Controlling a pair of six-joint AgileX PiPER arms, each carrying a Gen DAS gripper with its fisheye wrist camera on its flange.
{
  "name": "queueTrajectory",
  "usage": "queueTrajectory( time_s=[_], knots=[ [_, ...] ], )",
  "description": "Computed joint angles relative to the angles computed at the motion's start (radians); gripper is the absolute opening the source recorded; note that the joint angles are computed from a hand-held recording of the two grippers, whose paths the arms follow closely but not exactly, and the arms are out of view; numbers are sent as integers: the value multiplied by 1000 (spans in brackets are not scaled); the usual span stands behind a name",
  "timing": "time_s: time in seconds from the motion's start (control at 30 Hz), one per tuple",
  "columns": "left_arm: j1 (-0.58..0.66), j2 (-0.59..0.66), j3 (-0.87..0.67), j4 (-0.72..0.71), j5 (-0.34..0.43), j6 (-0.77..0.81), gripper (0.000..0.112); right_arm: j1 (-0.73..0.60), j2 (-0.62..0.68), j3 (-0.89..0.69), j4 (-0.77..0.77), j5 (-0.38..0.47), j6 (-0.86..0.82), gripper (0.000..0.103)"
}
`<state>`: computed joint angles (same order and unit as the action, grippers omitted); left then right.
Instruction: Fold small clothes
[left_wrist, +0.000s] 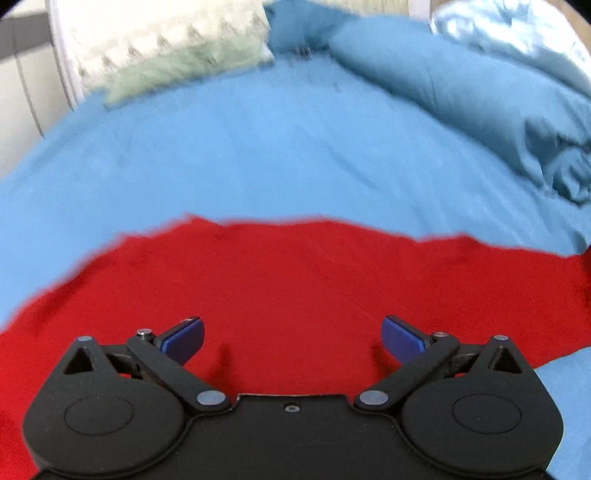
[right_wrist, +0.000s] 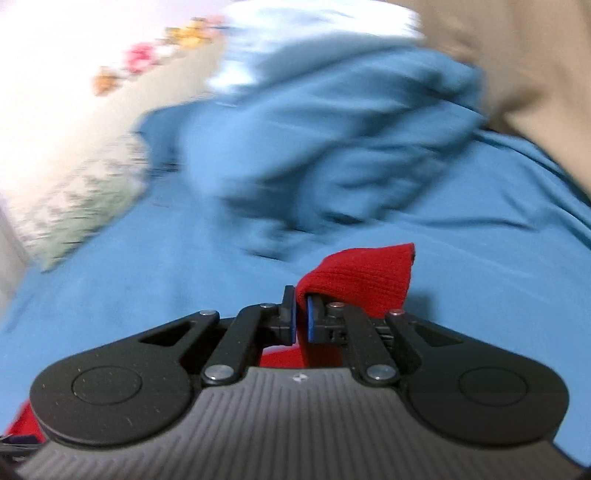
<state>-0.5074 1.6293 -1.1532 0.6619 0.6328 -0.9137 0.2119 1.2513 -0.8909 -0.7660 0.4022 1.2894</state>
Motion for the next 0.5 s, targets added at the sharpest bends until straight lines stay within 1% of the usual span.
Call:
queueTrajectory(
  time_s=[0.07, 0.13, 0.23, 0.3, 0.37, 0.43, 0.47, 0.5],
  knots=[
    [54, -94, 66, 15, -23, 16, 103, 103, 43, -102, 23, 0, -7, 21],
    [131, -184, 123, -39, -50, 100, 103, 209, 103, -191, 3, -11, 27, 21],
    [266, -295, 205, -129, -97, 244, 103, 361, 240, -331, -9, -68, 35, 21],
    [351, -348, 259, -175, -121, 321, 103, 454, 359, -421, -10, -118, 30, 21],
    [453, -388, 307, -274, -147, 452, 103, 530, 491, -515, 42, -140, -21, 21],
    [543, -412, 362, -367, -187, 571, 103, 578, 611, -587, 170, -166, -133, 21],
    [580, -421, 380, -409, -196, 628, 103, 601, 673, -627, 264, -162, -218, 21],
    [609, -432, 402, -436, -206, 668, 103, 627, 734, -676, 320, -121, -271, 21]
  ],
)
